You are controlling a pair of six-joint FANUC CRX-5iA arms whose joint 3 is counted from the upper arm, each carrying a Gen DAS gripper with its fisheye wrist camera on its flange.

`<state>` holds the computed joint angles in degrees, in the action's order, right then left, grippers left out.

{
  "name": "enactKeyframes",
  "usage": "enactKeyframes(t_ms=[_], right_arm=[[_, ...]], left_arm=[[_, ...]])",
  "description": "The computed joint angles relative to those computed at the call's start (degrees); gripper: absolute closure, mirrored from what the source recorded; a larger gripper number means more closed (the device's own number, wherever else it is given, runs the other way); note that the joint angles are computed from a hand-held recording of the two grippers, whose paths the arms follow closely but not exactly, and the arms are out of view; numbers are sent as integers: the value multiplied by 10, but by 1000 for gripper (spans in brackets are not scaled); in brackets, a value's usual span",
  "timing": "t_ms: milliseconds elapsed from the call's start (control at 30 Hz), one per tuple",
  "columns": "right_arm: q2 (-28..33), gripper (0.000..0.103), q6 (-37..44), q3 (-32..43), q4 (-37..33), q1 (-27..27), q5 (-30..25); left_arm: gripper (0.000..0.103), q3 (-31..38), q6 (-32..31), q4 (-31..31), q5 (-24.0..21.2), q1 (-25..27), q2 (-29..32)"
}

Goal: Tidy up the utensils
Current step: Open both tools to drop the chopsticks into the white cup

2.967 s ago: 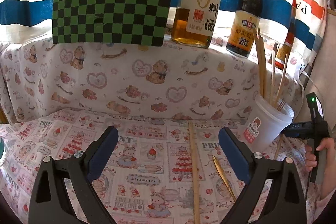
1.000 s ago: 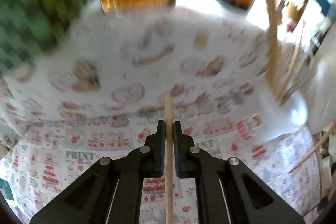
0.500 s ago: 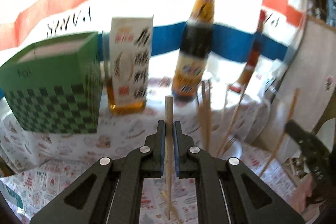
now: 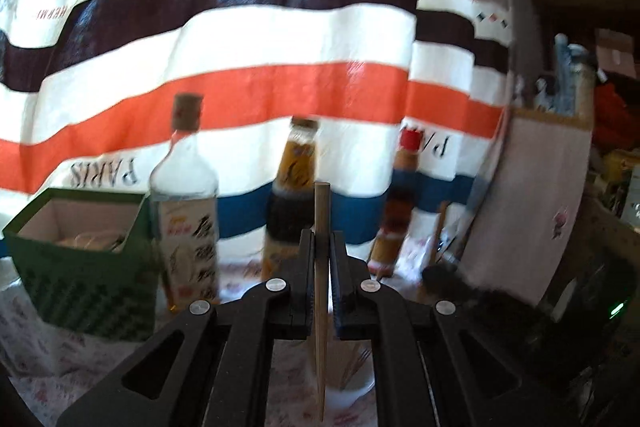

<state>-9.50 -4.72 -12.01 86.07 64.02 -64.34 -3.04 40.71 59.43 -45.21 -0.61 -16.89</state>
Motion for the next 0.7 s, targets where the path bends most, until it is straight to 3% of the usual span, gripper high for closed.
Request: enactKeyframes(t_ms=[133,333,567,700], right_arm=[[0,97,-28,-6,2,-21,21],[0,97,-86,-35,70,-46,19],[7,97,-79,-34,36,-62,22],[8,97,-49,-23,-13,-66,35]], left_arm=[[97,-12,-37,32,39,-32,2],[97,-39,-66,64,103,-76,12],[97,-87,-130,116,185,-129,20],[97,-88,-114,98,185,-130,33]])
